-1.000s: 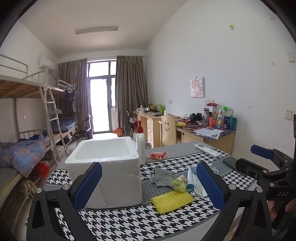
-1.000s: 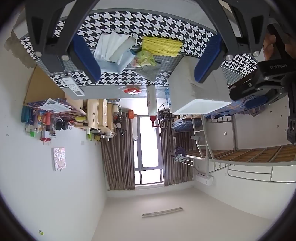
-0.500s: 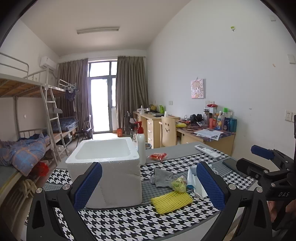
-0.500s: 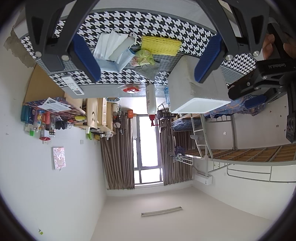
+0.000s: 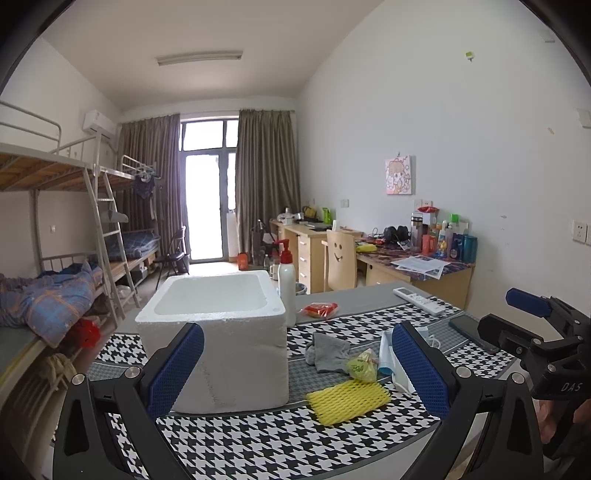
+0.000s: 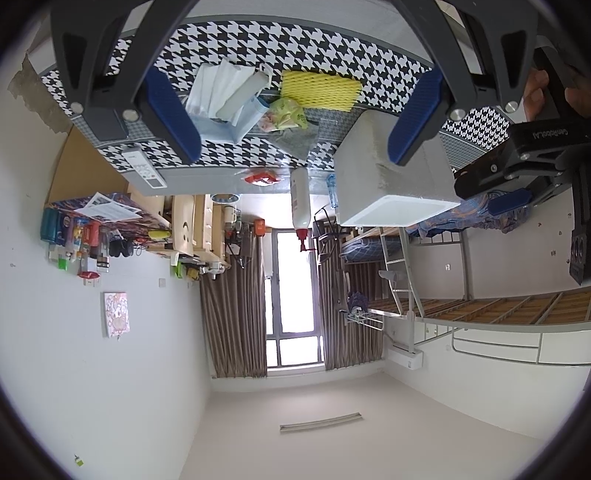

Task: Organize soft objects
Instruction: 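Move both tools toward the yellow foam net on the table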

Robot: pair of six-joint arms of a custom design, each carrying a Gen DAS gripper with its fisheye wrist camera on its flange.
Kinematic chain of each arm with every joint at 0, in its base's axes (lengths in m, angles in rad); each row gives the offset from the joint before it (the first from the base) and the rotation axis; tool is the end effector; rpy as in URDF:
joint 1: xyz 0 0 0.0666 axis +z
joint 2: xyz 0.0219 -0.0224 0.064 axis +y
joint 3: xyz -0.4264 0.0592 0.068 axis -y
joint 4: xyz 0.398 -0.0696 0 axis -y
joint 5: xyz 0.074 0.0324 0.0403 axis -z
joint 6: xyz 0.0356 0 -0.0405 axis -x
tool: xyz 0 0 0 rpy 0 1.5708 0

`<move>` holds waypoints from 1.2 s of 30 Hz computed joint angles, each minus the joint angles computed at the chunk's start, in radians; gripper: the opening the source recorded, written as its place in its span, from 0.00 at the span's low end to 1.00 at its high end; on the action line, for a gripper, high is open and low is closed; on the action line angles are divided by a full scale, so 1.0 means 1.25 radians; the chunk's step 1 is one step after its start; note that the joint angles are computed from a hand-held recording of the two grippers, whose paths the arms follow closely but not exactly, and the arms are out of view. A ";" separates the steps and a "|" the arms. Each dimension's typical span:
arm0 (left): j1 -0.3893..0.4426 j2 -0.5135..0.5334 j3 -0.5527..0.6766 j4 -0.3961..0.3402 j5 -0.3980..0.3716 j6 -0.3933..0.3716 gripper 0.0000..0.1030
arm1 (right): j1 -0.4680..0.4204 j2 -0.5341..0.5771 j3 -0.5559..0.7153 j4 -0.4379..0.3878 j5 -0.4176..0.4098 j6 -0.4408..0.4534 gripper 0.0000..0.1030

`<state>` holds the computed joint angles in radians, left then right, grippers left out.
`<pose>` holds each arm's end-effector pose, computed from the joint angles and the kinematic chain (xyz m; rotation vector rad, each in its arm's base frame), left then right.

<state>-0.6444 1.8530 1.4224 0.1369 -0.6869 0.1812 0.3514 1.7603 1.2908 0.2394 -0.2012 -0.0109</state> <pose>0.5448 -0.3816 0.3255 -0.0501 1.7962 0.0517 0.5891 0.2231 0.3315 -0.4499 1.7612 0.4387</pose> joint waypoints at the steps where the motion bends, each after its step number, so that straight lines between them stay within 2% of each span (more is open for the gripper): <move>1: 0.000 0.000 -0.001 0.002 0.002 -0.001 0.99 | 0.000 0.002 0.002 -0.001 0.000 0.000 0.99; 25: 0.003 0.009 0.017 -0.013 0.026 -0.011 0.99 | -0.013 0.015 0.031 -0.030 -0.015 -0.008 0.99; 36: 0.020 0.039 0.058 -0.065 0.078 -0.002 0.99 | -0.021 0.055 0.091 -0.099 0.010 -0.012 0.99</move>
<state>-0.6196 1.9019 1.4955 0.0561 -0.5890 0.1782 0.3251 1.8289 1.4042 0.1154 -0.1881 -0.0256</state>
